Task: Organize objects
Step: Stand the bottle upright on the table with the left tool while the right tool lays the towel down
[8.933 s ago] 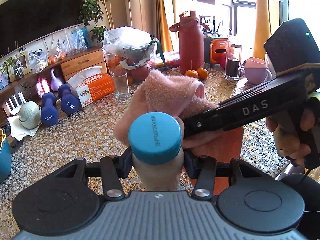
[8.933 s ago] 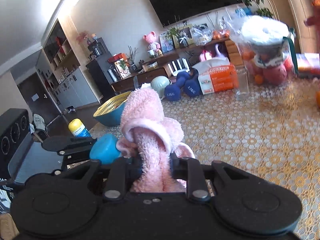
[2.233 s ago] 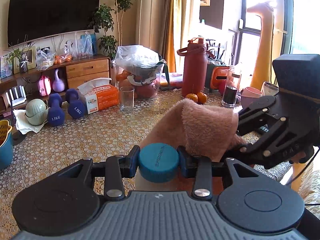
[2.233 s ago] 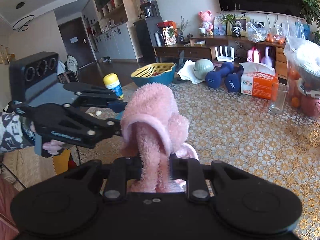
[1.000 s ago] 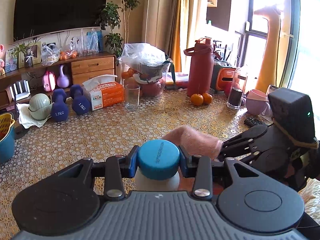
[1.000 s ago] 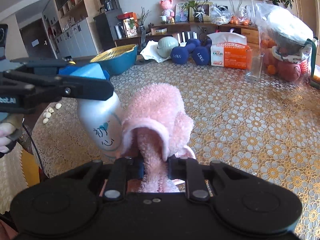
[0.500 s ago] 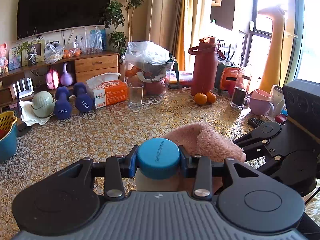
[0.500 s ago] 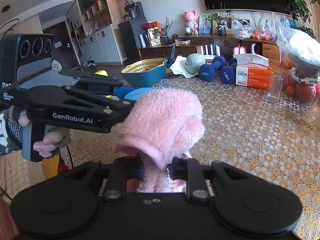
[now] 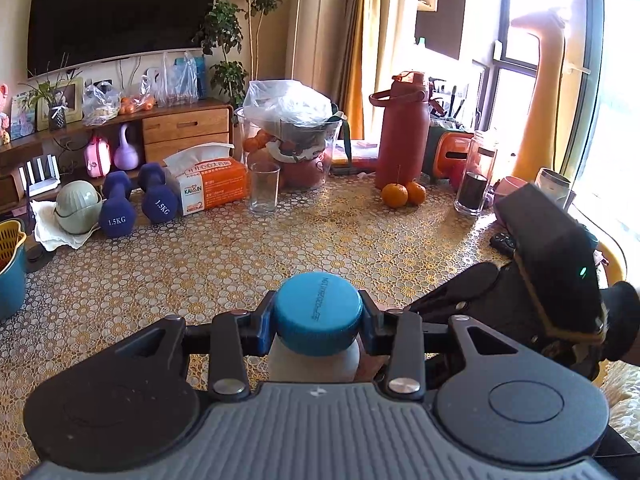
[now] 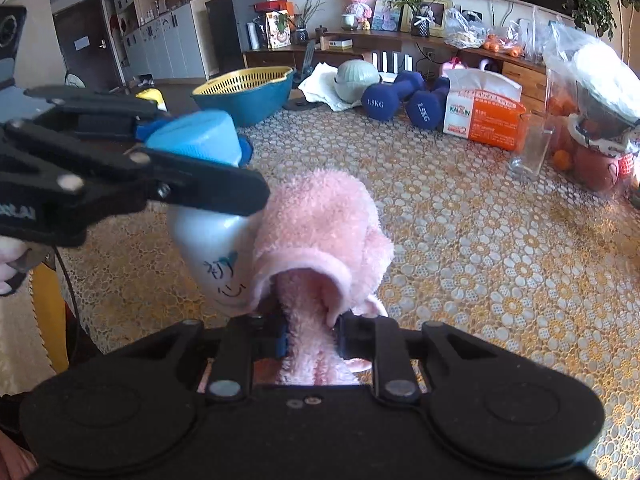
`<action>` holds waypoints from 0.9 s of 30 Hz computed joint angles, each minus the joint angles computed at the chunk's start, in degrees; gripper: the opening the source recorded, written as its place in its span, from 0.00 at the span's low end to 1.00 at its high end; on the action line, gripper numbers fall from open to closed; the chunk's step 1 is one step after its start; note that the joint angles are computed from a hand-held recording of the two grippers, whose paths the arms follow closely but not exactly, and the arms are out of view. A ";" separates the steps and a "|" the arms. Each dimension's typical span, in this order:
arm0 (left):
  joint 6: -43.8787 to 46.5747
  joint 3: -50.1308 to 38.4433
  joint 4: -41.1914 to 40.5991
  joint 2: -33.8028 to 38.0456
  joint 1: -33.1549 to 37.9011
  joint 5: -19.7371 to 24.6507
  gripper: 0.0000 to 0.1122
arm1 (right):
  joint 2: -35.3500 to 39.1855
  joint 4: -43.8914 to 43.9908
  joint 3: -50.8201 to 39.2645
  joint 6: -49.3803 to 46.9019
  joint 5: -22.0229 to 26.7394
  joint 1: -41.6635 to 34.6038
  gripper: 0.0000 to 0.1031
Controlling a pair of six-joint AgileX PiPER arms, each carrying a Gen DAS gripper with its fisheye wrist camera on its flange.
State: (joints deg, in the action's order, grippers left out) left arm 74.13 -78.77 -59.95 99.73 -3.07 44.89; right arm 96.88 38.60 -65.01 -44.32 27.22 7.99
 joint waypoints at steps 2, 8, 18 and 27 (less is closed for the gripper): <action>-0.68 -0.27 0.41 0.09 -0.05 0.03 0.35 | 1.75 -3.79 0.36 3.22 -1.69 1.29 0.19; -2.44 -0.88 0.90 0.40 0.23 -0.29 0.35 | 0.79 -1.29 1.46 2.28 -2.69 -1.21 0.19; -3.72 -0.29 1.39 -0.39 -0.13 -1.64 0.45 | -1.48 -14.64 2.93 16.49 -5.61 -7.71 0.20; -4.08 1.82 1.80 -2.97 -0.52 -3.71 0.60 | -6.07 -8.49 7.35 11.80 -5.31 -9.43 0.39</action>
State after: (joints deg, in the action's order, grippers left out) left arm 70.05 -76.95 -58.15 96.76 -3.59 41.18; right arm 90.81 30.11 -57.66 -32.51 21.91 -1.44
